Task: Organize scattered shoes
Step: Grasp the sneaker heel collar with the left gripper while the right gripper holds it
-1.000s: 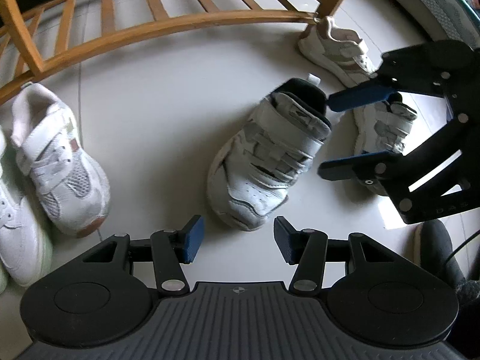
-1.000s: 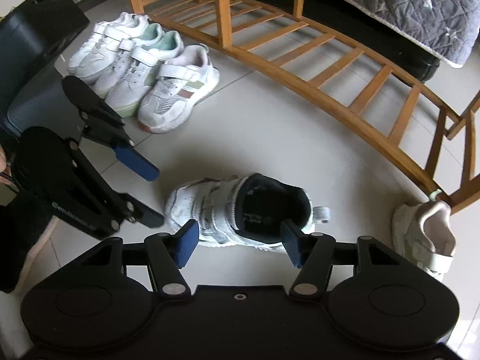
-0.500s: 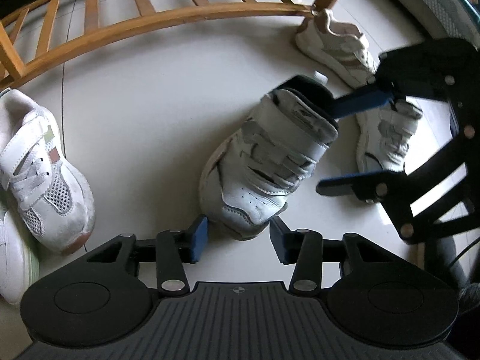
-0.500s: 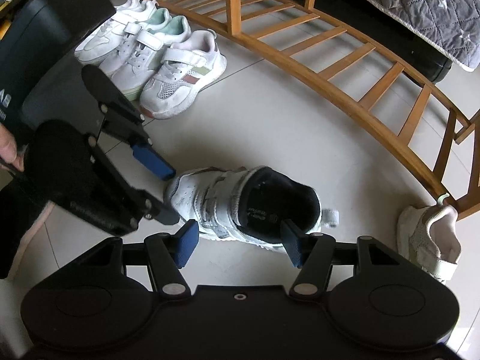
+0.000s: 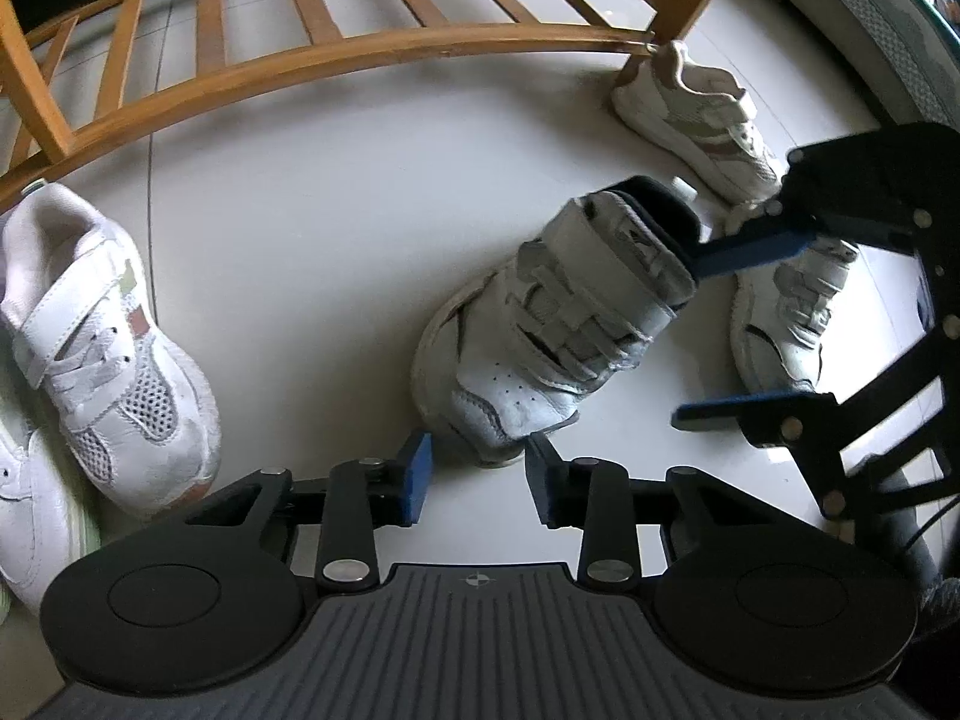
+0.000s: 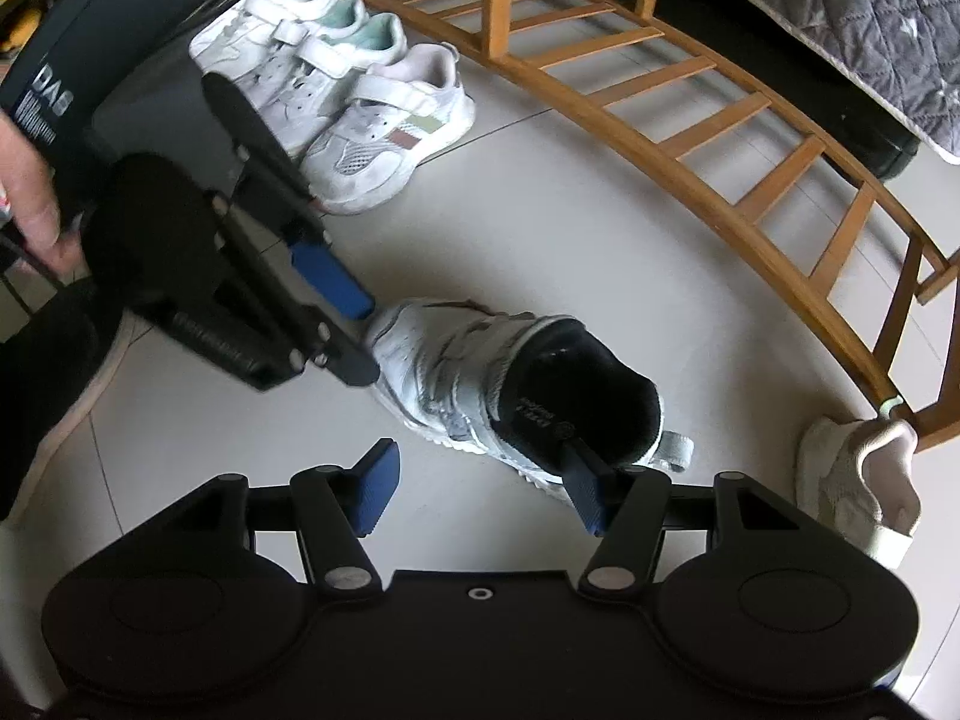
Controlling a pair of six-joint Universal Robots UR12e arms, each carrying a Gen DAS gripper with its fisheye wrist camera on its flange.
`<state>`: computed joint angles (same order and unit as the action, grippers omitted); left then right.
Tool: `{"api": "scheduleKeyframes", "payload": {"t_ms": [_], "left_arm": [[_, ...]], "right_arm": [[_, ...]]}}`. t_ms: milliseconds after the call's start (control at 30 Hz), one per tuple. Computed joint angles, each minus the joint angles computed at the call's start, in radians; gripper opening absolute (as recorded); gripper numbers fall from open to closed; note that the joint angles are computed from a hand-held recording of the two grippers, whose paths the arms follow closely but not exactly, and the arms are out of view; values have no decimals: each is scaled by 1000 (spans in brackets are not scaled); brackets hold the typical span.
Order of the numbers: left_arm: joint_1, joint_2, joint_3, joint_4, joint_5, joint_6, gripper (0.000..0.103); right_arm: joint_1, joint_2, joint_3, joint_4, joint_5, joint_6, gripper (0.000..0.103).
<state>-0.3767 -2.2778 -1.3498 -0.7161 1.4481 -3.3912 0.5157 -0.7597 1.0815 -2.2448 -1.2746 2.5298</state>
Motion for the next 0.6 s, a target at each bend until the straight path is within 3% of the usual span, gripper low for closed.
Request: {"api": "scheduleKeyframes", "payload": {"t_ms": [400, 533, 600], "left_arm": [[6, 0, 6, -5, 24, -17, 32], [7, 1, 8, -4, 26, -25, 32], [7, 3, 7, 0, 19, -31, 32]], "right_arm": [[0, -1, -6, 23, 27, 6, 63], [-2, -9, 12, -44, 5, 18, 64], [-5, -8, 11, -61, -9, 30, 69]]}}
